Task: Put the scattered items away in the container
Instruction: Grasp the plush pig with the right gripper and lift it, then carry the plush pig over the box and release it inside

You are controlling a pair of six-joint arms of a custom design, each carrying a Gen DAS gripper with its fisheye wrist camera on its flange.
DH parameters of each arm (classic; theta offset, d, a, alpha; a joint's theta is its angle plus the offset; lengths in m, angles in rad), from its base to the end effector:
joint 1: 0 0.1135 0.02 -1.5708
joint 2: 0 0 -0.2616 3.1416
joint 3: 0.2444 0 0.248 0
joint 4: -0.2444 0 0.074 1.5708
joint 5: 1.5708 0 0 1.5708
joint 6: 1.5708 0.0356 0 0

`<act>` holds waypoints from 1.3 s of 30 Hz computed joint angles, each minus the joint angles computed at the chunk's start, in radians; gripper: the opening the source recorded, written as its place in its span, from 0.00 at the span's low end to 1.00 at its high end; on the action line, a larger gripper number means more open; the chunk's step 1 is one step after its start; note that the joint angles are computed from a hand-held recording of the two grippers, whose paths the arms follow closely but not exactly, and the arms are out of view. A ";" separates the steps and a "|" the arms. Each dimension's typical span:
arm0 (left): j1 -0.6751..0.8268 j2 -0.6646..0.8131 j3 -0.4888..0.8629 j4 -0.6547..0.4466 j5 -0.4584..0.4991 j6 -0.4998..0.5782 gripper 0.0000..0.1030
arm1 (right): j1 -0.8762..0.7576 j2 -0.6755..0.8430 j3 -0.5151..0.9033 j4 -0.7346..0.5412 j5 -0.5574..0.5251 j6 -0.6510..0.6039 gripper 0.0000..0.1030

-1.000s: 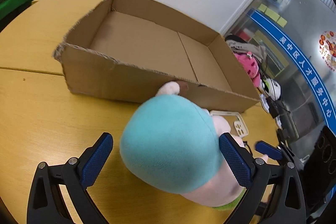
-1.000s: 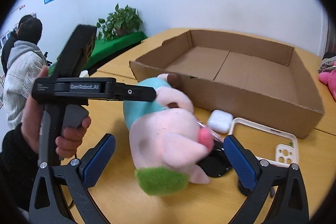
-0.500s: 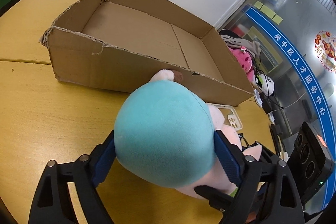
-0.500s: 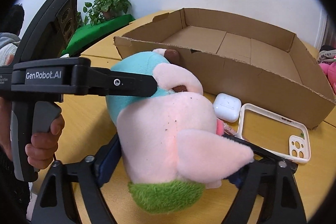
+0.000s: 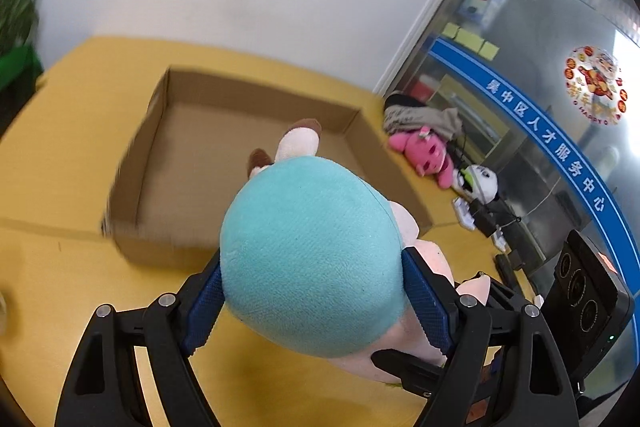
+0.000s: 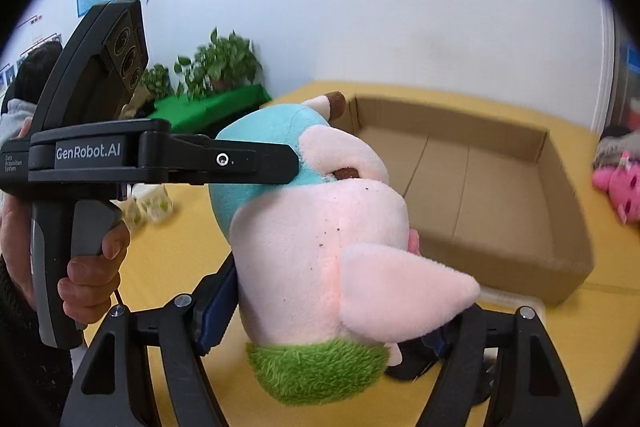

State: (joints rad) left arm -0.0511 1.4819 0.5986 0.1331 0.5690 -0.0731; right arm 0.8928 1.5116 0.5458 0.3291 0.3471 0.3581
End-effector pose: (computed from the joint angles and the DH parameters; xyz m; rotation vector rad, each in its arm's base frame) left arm 0.2706 -0.0330 0.1553 0.2629 2.2653 -0.7214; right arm 0.1833 0.2083 0.1470 -0.3891 2.1483 0.3329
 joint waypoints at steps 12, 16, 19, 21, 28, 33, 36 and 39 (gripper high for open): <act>-0.065 0.107 0.475 -0.254 -0.050 0.063 0.84 | -0.229 -0.046 0.278 -0.186 -0.110 -0.180 0.73; -0.054 0.208 0.653 -0.323 -0.041 0.078 0.84 | -0.299 0.025 0.414 -0.240 -0.166 -0.221 0.73; -0.040 0.287 0.789 -0.385 -0.023 0.089 0.84 | -0.345 0.085 0.525 -0.288 -0.203 -0.254 0.73; -0.031 0.344 0.886 -0.432 -0.016 0.099 0.84 | -0.375 0.137 0.608 -0.320 -0.229 -0.272 0.73; -0.001 0.558 1.228 -0.608 -0.021 0.143 0.84 | -0.447 0.333 0.888 -0.424 -0.315 -0.296 0.73; 0.015 0.749 1.500 -0.733 -0.031 0.148 0.84 | -0.493 0.487 1.078 -0.491 -0.381 -0.309 0.73; 0.024 0.867 1.652 -0.792 -0.032 0.134 0.84 | -0.518 0.592 1.207 -0.543 -0.420 -0.326 0.73; 0.031 0.991 1.812 -0.858 -0.032 0.122 0.84 | -0.537 0.706 1.344 -0.597 -0.453 -0.356 0.73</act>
